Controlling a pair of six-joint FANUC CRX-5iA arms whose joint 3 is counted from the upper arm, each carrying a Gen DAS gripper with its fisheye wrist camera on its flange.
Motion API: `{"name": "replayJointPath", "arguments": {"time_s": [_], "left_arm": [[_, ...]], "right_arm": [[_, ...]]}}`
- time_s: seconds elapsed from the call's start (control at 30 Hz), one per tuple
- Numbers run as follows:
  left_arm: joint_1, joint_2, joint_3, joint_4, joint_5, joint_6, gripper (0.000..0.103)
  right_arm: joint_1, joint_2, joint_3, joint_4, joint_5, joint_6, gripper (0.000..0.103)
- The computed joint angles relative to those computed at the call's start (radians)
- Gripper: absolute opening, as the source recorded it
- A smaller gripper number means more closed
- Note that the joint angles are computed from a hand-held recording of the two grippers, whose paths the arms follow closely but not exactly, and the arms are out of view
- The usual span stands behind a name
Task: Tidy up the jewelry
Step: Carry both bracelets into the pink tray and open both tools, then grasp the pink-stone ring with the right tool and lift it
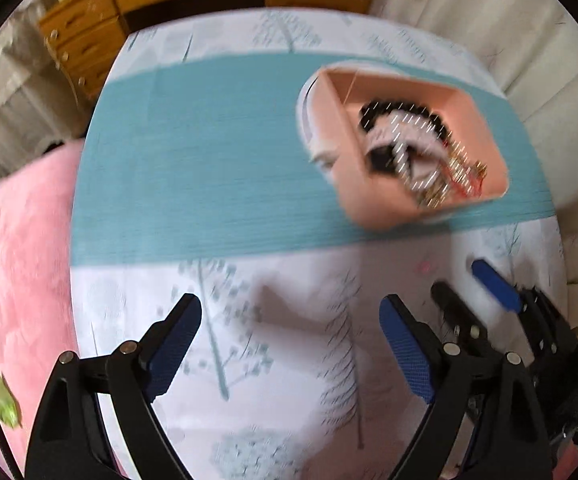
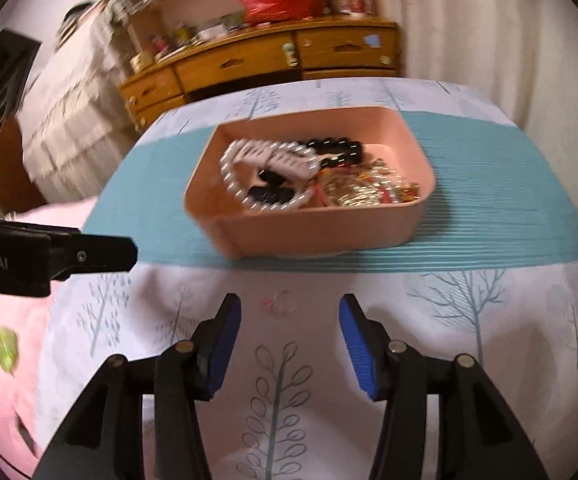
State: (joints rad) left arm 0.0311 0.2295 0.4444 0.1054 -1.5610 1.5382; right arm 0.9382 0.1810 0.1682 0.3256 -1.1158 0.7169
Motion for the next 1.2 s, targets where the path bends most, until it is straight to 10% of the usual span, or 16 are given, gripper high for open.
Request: {"name": "replayJointPath", "arguments": {"time_s": [0.23,0.63,1.2], "left_arm": [[0.033,-0.039,-0.060,-0.012,-0.022,-0.024,0.089],[0.083,-0.064,-0.098,-0.014,-0.030,-0.048,0.089],[0.148,-0.120,-0.173,-0.020,-0.042,-0.045,0.090]], "right_arm": [[0.019,0.038,0.004,0.043,-0.026,-0.007,0.049],[0.036,0.072,0.014,0.099,-0.033,-0.029,0.014],[0.065,0.139,0.074,0.167,-0.100,-0.027,0.013]]}}
